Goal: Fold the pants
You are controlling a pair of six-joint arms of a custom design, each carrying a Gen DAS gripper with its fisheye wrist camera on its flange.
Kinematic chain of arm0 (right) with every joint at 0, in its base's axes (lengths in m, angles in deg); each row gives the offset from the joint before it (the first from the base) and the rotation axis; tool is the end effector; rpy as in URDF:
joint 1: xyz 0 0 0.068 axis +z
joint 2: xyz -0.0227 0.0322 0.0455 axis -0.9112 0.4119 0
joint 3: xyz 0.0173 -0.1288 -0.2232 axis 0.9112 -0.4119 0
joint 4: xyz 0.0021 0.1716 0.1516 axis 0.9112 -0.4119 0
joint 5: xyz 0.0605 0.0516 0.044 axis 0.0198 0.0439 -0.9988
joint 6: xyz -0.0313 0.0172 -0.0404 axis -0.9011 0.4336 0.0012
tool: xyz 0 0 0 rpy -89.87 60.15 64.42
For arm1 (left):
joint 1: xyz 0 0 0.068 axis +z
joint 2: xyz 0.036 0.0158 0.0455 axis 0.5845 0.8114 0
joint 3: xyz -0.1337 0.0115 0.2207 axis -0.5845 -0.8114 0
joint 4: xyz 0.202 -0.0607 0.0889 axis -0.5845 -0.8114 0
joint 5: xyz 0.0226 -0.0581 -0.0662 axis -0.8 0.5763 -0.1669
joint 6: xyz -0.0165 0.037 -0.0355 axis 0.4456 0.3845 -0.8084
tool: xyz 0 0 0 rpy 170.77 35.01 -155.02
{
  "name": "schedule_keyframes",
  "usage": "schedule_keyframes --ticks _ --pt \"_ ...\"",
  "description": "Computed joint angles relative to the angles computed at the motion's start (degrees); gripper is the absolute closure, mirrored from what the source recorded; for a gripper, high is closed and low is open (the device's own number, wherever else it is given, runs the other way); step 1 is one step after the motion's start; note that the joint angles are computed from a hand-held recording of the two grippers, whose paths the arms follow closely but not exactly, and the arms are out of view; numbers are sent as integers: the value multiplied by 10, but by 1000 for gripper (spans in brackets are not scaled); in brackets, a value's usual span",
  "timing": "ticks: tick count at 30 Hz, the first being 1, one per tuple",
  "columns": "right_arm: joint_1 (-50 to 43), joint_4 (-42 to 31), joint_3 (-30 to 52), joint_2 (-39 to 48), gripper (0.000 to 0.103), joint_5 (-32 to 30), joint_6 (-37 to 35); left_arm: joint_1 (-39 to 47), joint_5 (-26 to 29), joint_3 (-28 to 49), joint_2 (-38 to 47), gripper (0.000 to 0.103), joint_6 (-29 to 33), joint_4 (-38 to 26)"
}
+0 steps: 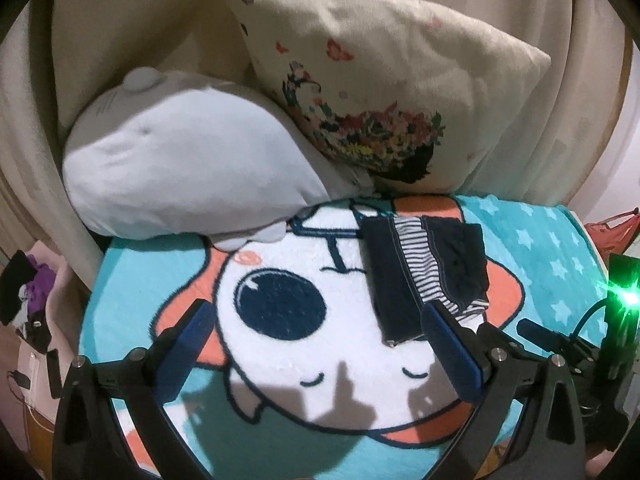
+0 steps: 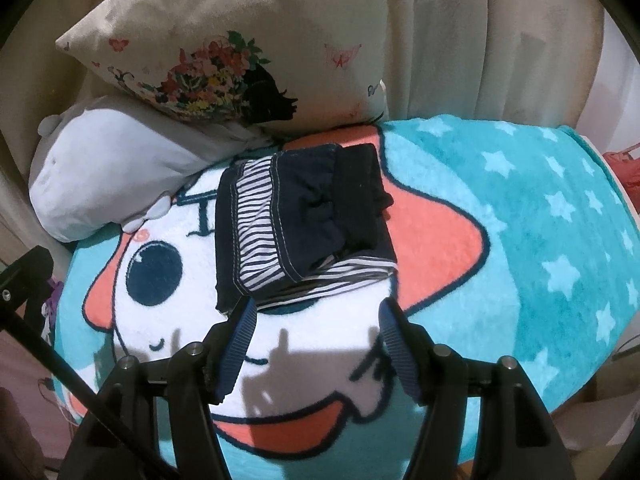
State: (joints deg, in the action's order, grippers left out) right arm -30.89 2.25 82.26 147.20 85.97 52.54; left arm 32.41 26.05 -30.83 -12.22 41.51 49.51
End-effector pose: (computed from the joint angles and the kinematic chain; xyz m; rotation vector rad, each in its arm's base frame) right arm 0.2048 0.1443 0.1878 -0.2347 2.6699 0.4151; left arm 0.1490 -0.0033 0.2425 -0.4005 2.3874 0.0101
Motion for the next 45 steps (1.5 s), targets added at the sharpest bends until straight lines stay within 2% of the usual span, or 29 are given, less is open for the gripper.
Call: schedule_keyframes --ticks 20,33,45 --pt "-17 8 -8 24 33 -16 -15 -18 22 -8 45 0 -20 8" --pt "-46 7 -9 40 32 -34 -48 -48 26 -3 89 0 -62 16" --pt "-91 11 -4 67 31 -63 -100 -103 6 15 148 0 -117 31"
